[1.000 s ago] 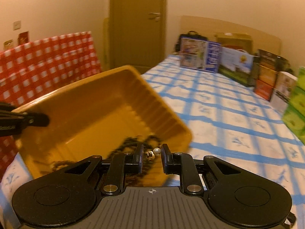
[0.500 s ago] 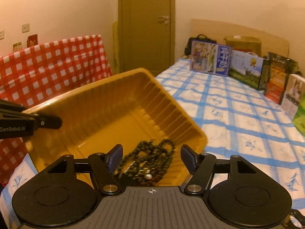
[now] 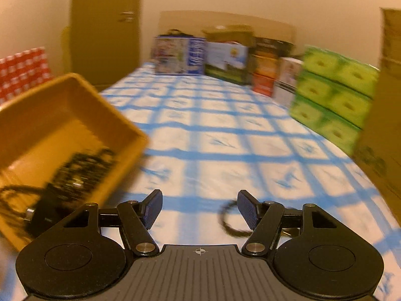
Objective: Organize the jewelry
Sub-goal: 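Move the right gripper to the remaining bead bracelet and grasp it, then carry the bead bracelet into the orange tray and release it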
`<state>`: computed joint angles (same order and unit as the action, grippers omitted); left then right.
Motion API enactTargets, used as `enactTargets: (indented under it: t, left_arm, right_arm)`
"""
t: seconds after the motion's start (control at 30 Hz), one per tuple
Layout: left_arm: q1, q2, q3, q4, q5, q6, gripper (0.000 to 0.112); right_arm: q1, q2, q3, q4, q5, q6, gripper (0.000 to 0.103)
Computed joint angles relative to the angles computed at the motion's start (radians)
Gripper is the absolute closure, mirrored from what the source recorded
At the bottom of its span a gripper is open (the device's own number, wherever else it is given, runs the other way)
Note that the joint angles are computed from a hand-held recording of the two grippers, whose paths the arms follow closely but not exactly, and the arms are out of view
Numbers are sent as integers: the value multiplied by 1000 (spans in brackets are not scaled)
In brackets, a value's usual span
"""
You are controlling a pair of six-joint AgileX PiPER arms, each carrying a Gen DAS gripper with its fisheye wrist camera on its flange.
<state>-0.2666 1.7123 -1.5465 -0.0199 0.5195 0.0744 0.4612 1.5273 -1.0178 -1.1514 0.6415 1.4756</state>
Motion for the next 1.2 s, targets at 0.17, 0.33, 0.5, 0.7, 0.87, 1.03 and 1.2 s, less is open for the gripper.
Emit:
enactTargets:
  t: [0.17, 0.33, 0.5, 0.7, 0.87, 1.03, 1.2]
  left_arm:
    - [0, 0, 0, 2, 0, -2, 105]
    - [-2, 3, -6, 6, 3, 0, 105]
    - [-3, 5, -9, 7, 5, -3, 105]
    - [-3, 4, -8, 8, 4, -1, 105]
    - [-3, 4, -9, 8, 5, -3, 105]
    - [-3, 4, -9, 8, 4, -2, 105]
    - [-2, 6, -11, 6, 5, 0, 105]
  right_arm:
    - [-92, -35, 38, 104, -8, -40, 37]
    - [-165, -25, 33, 178, -44, -86, 64]
    - [-184, 32, -5, 228, -30, -111, 78]
    - [-208, 67, -13, 229, -49, -62, 83]
    - [-227, 100, -41, 246, -56, -63, 84]
    - [-223, 104, -54, 238, -41, -69, 96]
    - [-185, 73, -47, 168, -16, -57, 97]
